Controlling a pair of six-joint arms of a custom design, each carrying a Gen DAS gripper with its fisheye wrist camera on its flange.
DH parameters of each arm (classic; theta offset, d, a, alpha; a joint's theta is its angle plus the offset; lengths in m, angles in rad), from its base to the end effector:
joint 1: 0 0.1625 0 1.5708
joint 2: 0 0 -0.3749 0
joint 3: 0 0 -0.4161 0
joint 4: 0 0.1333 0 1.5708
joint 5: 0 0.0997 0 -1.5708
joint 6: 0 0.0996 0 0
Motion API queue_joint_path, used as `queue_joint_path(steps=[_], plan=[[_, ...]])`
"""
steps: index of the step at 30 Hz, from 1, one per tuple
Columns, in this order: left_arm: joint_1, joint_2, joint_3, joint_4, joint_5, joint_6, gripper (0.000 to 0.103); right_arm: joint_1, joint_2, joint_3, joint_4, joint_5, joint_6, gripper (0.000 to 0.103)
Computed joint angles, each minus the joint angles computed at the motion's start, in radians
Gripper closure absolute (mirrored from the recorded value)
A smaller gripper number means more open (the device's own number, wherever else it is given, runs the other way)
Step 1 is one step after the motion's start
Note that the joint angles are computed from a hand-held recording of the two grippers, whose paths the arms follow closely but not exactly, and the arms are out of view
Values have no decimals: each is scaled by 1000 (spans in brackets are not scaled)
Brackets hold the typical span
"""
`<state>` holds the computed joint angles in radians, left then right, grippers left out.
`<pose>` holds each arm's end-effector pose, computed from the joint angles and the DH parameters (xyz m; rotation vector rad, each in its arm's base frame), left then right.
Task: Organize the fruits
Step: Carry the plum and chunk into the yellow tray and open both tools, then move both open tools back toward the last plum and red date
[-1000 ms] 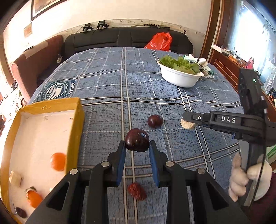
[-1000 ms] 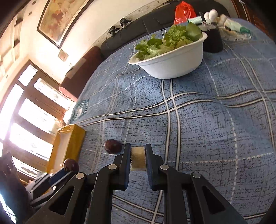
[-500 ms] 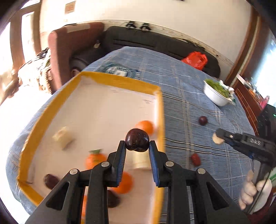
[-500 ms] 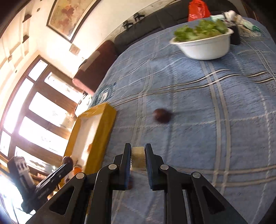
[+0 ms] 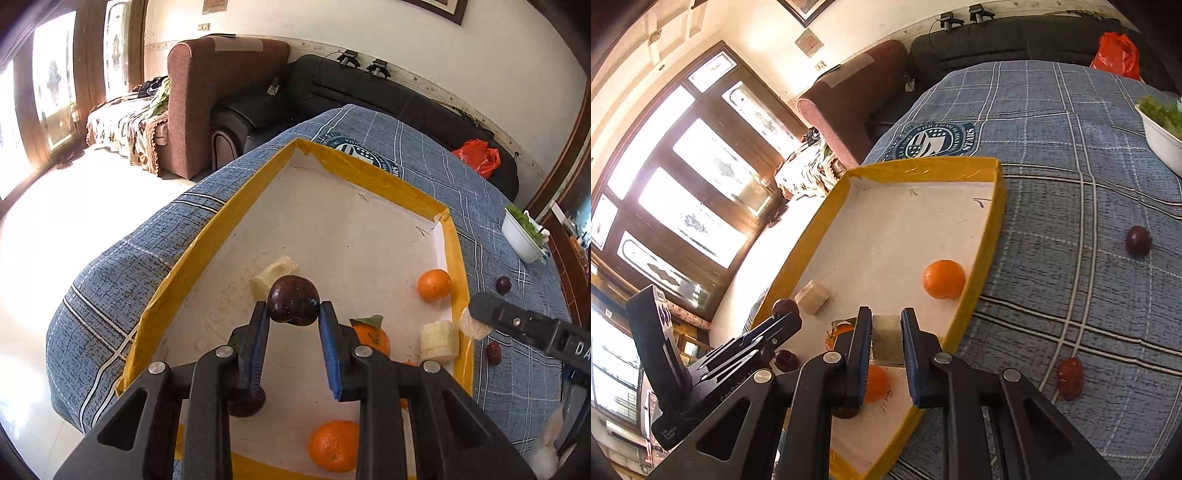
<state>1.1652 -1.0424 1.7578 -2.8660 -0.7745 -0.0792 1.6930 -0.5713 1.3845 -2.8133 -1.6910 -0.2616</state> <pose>-0.0586 -0.6547 0.2097 0.0908 2.3644 -0.9169 0.2098 -0.7128 0.0145 0.5208 -2.8822 0.6246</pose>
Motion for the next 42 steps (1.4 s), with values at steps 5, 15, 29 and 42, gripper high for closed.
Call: queue_joint_path(steps=[5, 15, 29, 42], plan=[[25, 4, -10, 7, -28, -4, 77, 21, 79, -71, 18, -48, -18, 84], [44, -20, -7, -13, -76, -1, 47, 63, 212, -223, 27, -173, -87, 84], [0, -133, 80, -99, -22, -31, 19, 87, 126, -106, -125, -171, -94, 57], [-151, -114, 188, -248, 91, 112, 18, 41, -122, 290, -501, -181, -28, 36]])
